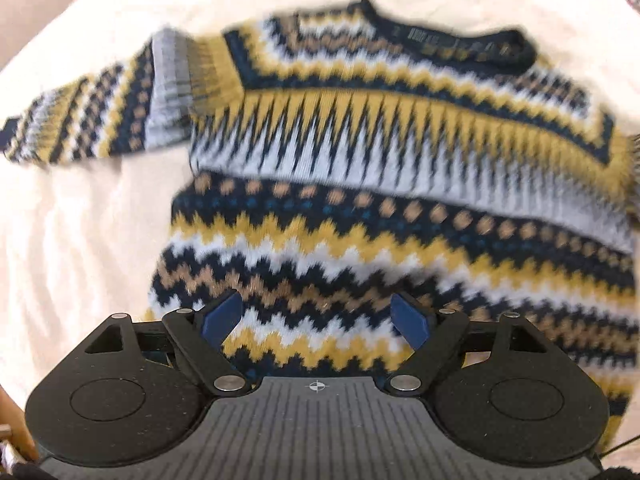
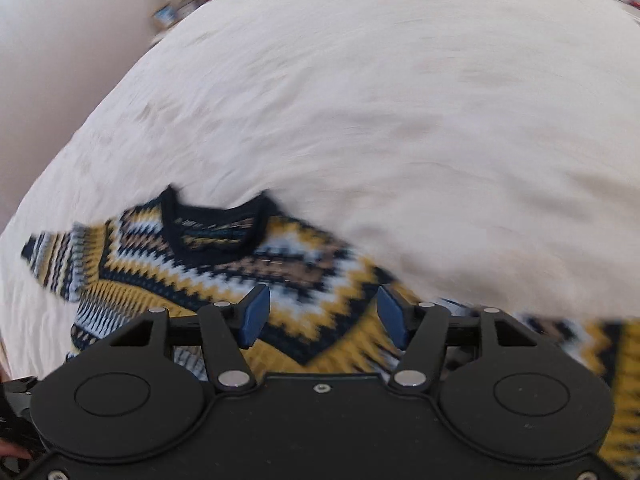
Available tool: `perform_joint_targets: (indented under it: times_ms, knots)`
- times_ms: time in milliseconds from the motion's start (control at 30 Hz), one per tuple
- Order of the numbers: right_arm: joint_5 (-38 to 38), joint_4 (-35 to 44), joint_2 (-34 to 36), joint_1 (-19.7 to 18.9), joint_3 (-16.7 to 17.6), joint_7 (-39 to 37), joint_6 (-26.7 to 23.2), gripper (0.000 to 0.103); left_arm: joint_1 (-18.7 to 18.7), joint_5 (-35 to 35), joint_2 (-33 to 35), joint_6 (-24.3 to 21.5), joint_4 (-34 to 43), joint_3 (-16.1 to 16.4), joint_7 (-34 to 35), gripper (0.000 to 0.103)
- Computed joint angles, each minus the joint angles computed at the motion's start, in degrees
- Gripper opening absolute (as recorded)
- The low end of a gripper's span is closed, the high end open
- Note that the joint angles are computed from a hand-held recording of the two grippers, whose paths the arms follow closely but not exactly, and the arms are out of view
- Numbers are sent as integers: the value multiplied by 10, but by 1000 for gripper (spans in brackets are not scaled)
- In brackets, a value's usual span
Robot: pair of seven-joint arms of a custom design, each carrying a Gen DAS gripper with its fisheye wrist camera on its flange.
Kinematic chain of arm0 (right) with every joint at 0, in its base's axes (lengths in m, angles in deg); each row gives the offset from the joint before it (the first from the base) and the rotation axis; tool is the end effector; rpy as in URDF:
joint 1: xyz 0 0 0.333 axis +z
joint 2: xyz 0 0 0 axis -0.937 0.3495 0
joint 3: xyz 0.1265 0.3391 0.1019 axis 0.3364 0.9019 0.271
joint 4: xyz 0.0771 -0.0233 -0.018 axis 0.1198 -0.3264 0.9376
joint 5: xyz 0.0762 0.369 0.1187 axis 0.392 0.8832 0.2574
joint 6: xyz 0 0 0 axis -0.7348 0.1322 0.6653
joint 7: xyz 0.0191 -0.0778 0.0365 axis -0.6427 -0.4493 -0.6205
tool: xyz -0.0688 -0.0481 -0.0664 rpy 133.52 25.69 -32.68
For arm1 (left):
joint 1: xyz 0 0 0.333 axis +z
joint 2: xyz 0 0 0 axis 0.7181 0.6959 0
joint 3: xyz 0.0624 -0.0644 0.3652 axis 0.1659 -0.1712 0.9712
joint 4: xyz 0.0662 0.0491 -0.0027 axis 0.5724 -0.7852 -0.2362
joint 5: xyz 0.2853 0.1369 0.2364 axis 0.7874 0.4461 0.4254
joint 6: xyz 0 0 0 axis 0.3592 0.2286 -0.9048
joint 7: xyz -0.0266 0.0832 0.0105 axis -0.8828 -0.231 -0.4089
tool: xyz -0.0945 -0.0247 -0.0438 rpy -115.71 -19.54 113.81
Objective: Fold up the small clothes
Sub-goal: 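Lift the gripped navy cuff up off the bed with the right gripper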
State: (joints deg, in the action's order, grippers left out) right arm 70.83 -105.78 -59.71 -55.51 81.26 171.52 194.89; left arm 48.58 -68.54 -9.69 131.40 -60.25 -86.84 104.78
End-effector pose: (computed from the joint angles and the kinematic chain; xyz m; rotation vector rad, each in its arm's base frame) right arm 0.6439 0.2008 0.4925 -1.6848 1.8907 -0.2190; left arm 0.5857 -0.0203 0.4652 -1.8631 2.1488 -0.2430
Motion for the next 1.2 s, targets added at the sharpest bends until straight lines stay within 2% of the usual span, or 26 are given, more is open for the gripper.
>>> perform_joint_targets:
  times_ms: [133,233,300,500,733,900,967,1000,1033,1100,1200]
  knots:
    - [-49,-76,-68,0,-40,81,9,64,-4,-20,-28,15,-5,-6,16,81]
    - [-136,-121,-114,-13,-63,155,-5,64,-9,-39,-43,27,-11,-9,29,81]
    - [-184,-140,-139,-33,-69,187,-21,64,-14,-46,-50,31,-12,-12,32,81]
    - [-253,-172,-186,-105,-75,218,-65,64,-32,-58,-64,39,-19,-21,33,81]
    - [-266,-183,-172,-155,-87,241,-88,64,-46,-59,-70,29,-19,-27,31,81]
    - [-222,-206,-159,-159,-89,244,-32,66,-47,-35,-76,24,-21,-27,17,81]
    - [-202,-215,-160,-162,-92,237,-14,61,-46,-29,-75,18,-19,-27,9,81]
    - [-193,-223,-164,-162,-92,235,-5,51,-46,-27,-75,16,-19,-27,6,81]
    - [-179,-229,-167,-161,-91,229,5,26,-46,-25,-76,15,-19,-26,5,81]
    - [-133,-242,-175,-159,-92,207,28,18,-46,-25,-77,15,-20,-25,8,81]
    - [-167,-257,-195,-166,-82,242,45,16,-46,-28,-80,22,-23,-24,18,81]
